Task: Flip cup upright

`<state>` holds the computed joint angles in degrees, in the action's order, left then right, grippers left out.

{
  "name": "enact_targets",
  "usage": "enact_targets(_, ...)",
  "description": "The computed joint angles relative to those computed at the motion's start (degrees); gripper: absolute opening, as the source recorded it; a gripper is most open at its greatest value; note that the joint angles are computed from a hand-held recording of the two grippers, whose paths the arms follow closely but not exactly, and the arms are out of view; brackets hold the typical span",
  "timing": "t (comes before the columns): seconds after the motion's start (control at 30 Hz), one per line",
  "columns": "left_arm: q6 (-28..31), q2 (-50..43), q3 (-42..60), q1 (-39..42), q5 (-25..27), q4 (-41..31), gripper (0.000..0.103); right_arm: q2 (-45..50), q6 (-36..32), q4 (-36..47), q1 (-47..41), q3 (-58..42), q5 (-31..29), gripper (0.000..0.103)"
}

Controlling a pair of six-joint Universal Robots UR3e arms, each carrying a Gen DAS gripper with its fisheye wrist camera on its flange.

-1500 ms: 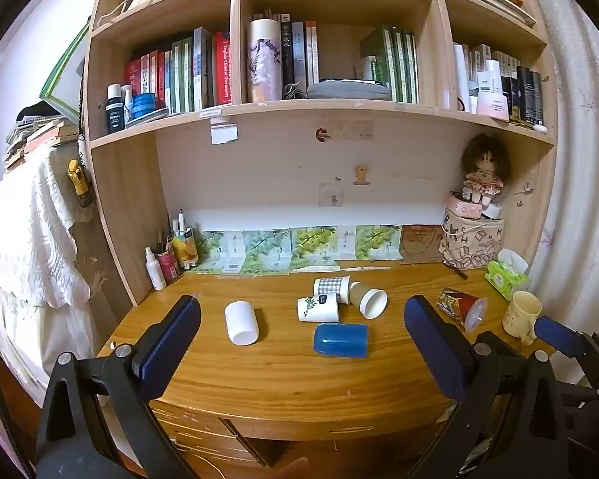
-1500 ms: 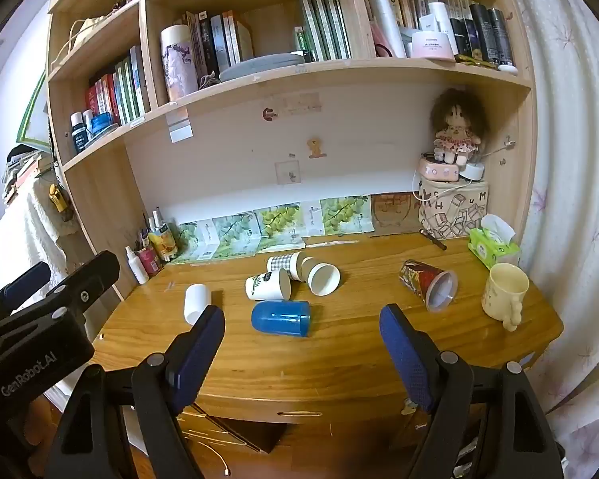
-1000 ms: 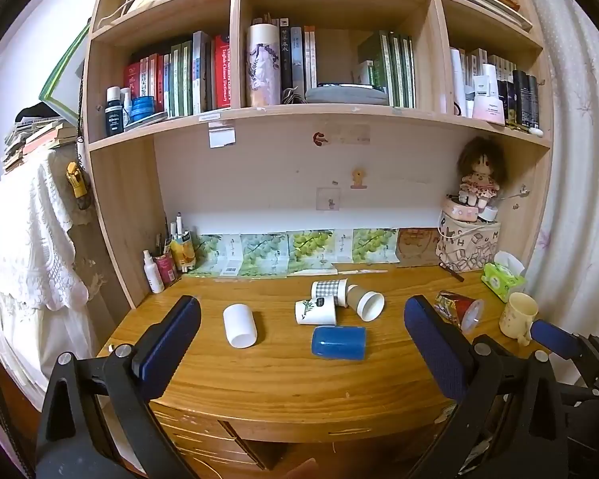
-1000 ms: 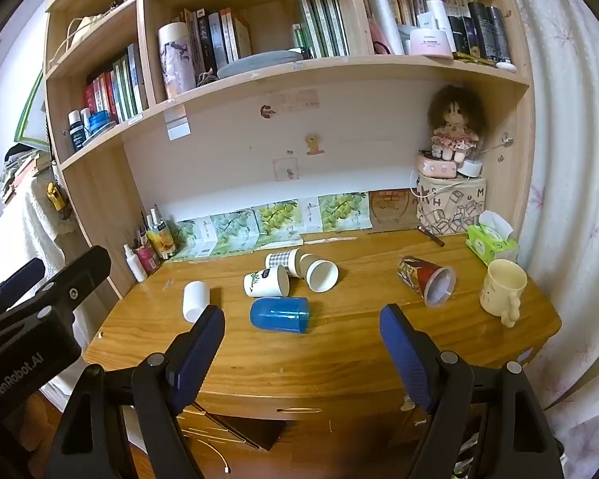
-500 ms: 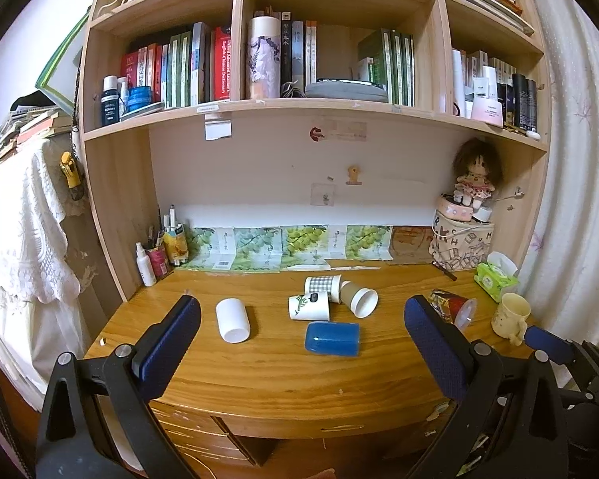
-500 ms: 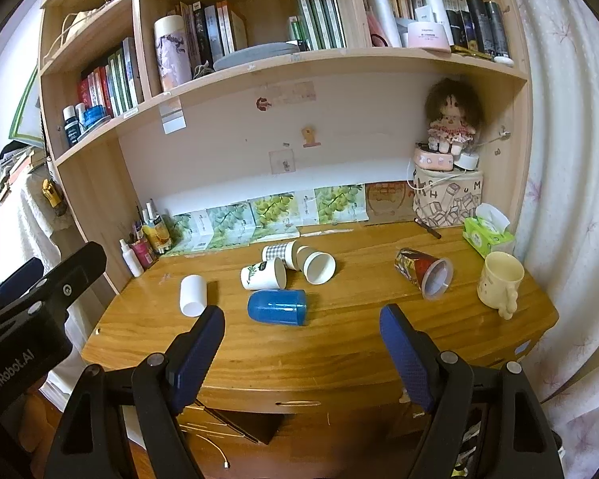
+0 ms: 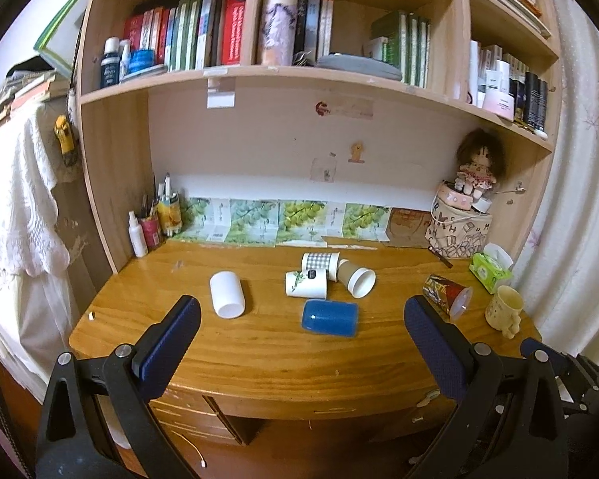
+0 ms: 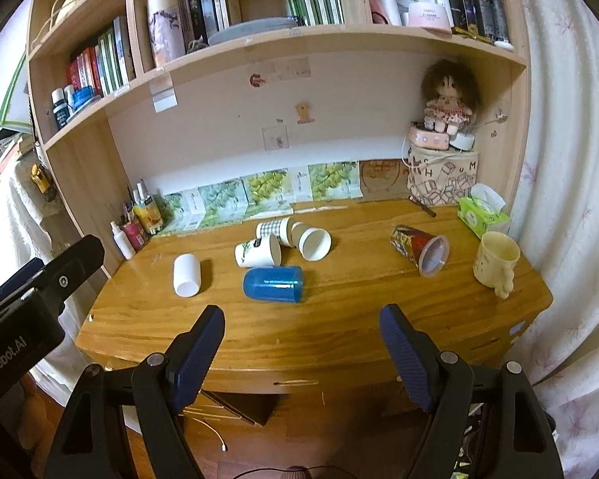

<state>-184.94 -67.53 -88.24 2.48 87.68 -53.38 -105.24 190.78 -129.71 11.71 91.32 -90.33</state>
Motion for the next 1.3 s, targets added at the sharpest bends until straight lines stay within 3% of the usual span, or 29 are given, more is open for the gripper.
enact_targets(0.7, 12.66, 6.54, -2.71, 27.98, -23.72, -15.19, 0.102, 14.62, 9.35, 9.18, 12.16, -14.29, -7.30, 0.081)
enact_targets(1.03, 14.17, 2.06, -0.53, 30.80, -22.76, -18.40, 0.102, 21.66, 9.76, 12.76, 14.27, -21.71, -5.65, 0.081)
enact_targets(1.3, 12.17, -3.29, 2.59, 29.97, -17.98, -18.89, 0.102, 28.05, 8.00, 15.36, 13.52, -29.13, -1.11, 0.081)
